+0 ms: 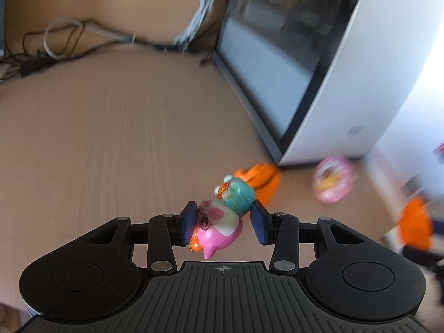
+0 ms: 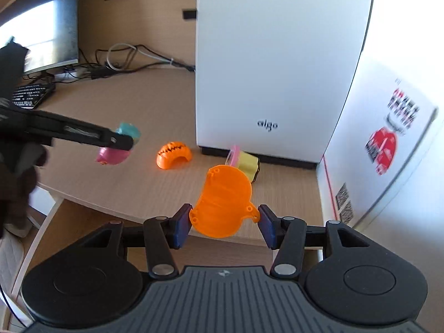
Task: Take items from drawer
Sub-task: 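Place the pig and orange toy on the desk beside the pumpkin, opening both tools, then grasp a yellow item with the left tool while the right tool grasps the pink cloth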
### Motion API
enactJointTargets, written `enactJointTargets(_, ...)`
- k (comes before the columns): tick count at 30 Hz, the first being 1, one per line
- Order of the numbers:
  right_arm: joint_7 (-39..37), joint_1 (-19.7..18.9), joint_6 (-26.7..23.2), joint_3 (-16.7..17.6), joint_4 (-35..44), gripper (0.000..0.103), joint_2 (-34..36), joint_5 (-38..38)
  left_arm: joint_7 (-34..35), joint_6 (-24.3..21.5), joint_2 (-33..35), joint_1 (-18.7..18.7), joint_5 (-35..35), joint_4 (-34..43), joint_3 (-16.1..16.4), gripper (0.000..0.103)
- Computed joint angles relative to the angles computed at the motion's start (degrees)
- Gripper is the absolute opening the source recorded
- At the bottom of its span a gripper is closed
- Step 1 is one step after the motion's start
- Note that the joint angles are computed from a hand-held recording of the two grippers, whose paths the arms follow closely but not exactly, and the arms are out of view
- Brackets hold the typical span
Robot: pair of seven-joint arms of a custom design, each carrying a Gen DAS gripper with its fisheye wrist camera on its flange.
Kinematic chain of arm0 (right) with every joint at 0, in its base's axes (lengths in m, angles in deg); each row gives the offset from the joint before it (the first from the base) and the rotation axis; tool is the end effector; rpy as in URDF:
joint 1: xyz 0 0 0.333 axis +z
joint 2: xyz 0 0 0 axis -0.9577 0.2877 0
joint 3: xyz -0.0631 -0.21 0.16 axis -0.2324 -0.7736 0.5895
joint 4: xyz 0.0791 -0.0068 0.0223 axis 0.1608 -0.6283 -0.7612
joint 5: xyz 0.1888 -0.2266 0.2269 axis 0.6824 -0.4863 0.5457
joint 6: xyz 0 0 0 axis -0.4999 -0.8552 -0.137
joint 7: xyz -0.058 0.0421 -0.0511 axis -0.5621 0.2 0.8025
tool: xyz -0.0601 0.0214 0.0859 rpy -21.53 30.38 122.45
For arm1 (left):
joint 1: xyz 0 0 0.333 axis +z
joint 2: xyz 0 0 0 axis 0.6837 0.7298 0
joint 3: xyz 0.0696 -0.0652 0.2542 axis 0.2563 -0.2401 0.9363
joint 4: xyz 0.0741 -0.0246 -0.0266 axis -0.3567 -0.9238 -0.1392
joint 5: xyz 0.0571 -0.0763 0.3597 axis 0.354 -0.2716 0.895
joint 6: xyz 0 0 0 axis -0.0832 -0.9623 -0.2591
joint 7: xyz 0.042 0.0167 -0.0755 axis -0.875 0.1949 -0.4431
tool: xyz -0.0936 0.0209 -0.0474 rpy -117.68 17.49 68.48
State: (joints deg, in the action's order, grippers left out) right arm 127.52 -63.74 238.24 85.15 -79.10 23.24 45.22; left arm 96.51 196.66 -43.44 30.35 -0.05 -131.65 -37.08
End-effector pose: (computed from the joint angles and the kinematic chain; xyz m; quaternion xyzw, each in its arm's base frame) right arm 0.3990 0.2012 0.5659 -0.7238 0.5680 -0.2731 0.2809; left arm 0.4143 -0.2272 0.5047 -0.6936 0.6201 -0.3095 0.1964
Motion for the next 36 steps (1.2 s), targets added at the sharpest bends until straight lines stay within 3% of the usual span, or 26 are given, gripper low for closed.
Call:
enactJointTargets(5, 0.6, -0.8, 2.2, 0.2, 3.6, 0.051, 7.3, -1.8, -4.9, 4.3, 3.1, 4.1, 8.5, 0.4, -3.3, 0.048)
enactJointTargets(7, 0.4, -0.2, 2.6, -0.2, 5.1, 0.051, 9.9, -2.5, -4.9, 4.6, 4.1, 3.1, 7.0, 0.4, -2.2, 0.045)
enactJointTargets(10, -0.8, 1.3, 3.7, -1.2, 6.9, 0.051, 13.2, -2.9, -7.9, 7.3, 4.7, 4.7, 12.1, -0.6, -3.6, 0.045)
enactJointTargets(12, -1.0, 2.0, 4.0, -1.7, 8.6, 0.051, 15.8, -3.6, -7.1, 6.5, 4.7, 4.6, 14.4, -0.4, -4.0, 0.046)
enactJointTargets(15, -1.6, 3.4, 4.3, -2.4, 10.7, 0.051, 18.8, -4.9, -4.9, 7.7, 4.8, 2.5, 11.2, -0.7, -1.3, 0.044)
enactJointTargets(18, -1.4, 4.4, 5.2, -3.1, 12.5, 0.051, 22.0, -7.4, -2.4, 14.5, 3.7, -0.9, 2.0, -4.3, 3.7, 0.044)
enactJointTargets(22, 0.8, 5.6, 7.8, -4.2, 13.6, 0.052, 24.8, -11.8, -8.2, 18.6, -0.2, 7.4, 7.2, -6.7, -3.1, 0.044)
enactJointTargets(26, 4.0, 6.5, 8.4, -5.3, 15.4, 0.052, 26.7, -16.1, -11.6, 21.6, -5.4, 10.9, 9.1, -9.7, -5.5, 0.044)
enactJointTargets(28, 5.0, 7.1, 7.6, -5.9, 15.8, 0.057, 26.9, -15.9, -11.7, 20.1, -8.1, 11.4, 9.7, -10.6, -6.2, 0.044)
enactJointTargets(31, 6.8, 7.2, 9.1, -6.4, 13.5, 0.063, 24.5, -16.1, -8.0, 13.6, -10.1, 7.1, 8.8, -10.3, -3.5, 0.044)
enactJointTargets(36, 3.5, 6.6, 10.2, -6.1, 6.2, 0.066, 15.0, -9.5, 8.6, 6.4, -13.5, -10.0, -2.3, -12.4, 9.3, 0.043)
